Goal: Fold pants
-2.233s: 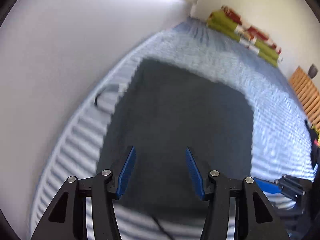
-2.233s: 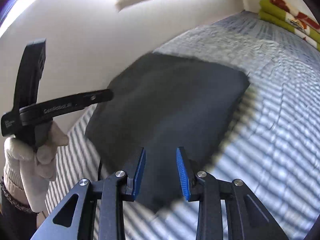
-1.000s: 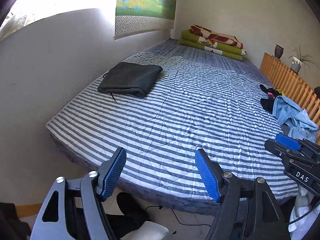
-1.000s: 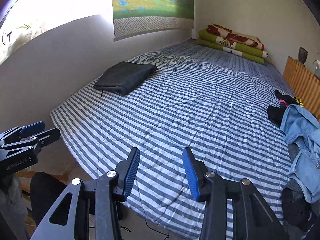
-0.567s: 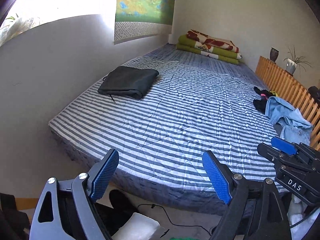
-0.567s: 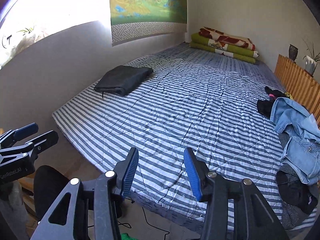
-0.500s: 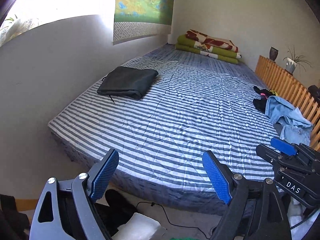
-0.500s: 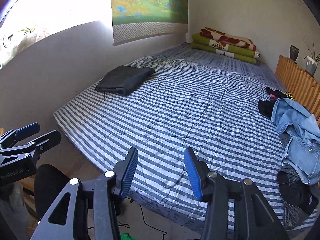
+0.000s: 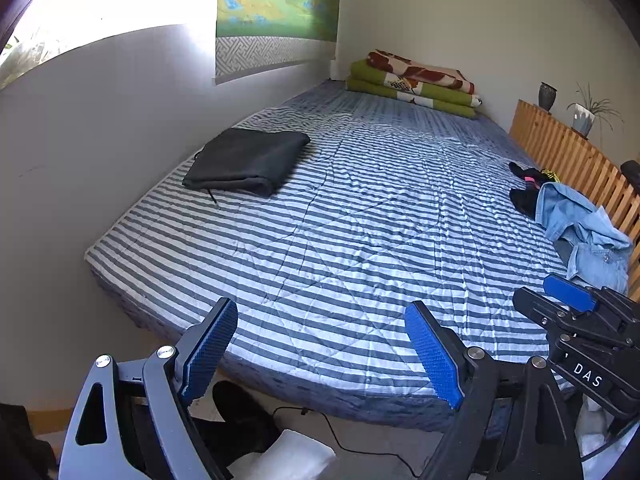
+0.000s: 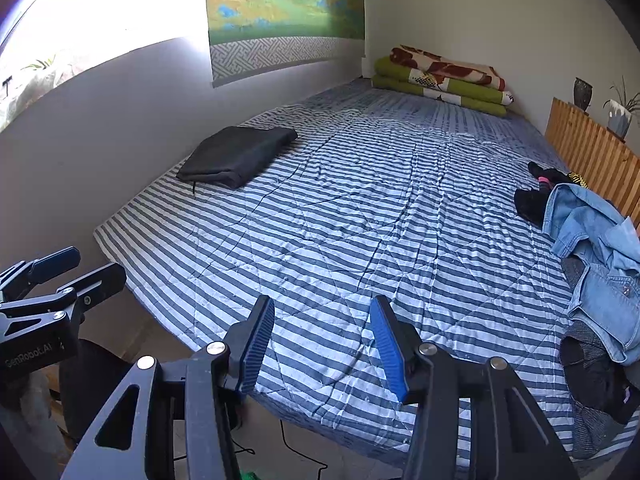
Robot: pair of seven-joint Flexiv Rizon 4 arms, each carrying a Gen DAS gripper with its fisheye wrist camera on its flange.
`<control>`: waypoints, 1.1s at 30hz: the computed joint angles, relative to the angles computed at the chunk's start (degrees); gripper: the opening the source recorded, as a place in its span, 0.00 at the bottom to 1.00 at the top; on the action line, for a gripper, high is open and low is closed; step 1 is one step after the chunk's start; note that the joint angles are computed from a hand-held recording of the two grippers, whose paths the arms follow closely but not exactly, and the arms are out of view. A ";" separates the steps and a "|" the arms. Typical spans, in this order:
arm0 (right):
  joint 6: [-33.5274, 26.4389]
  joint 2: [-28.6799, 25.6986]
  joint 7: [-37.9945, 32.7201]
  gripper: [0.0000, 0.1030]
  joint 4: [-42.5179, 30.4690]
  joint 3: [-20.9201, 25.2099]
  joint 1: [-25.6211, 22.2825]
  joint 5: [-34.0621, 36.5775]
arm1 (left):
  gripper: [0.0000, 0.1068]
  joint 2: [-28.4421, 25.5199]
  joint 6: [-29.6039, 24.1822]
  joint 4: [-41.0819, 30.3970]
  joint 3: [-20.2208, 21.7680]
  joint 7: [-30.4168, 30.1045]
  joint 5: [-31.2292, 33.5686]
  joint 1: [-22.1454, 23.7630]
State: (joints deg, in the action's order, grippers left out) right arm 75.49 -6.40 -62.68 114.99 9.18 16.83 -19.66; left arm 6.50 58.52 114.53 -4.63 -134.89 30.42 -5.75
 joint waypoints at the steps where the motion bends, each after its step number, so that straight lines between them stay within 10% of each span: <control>1: -0.14 -0.15 -0.29 0.45 -0.14 0.02 -0.07 0.27 | 0.82 -0.30 -0.14 -0.33 -0.16 -0.04 0.22 0.06; 33: -1.97 -1.33 -1.24 0.45 -1.25 -0.12 0.11 1.28 | 0.82 -3.28 0.92 -1.03 1.82 -0.12 0.11 -0.84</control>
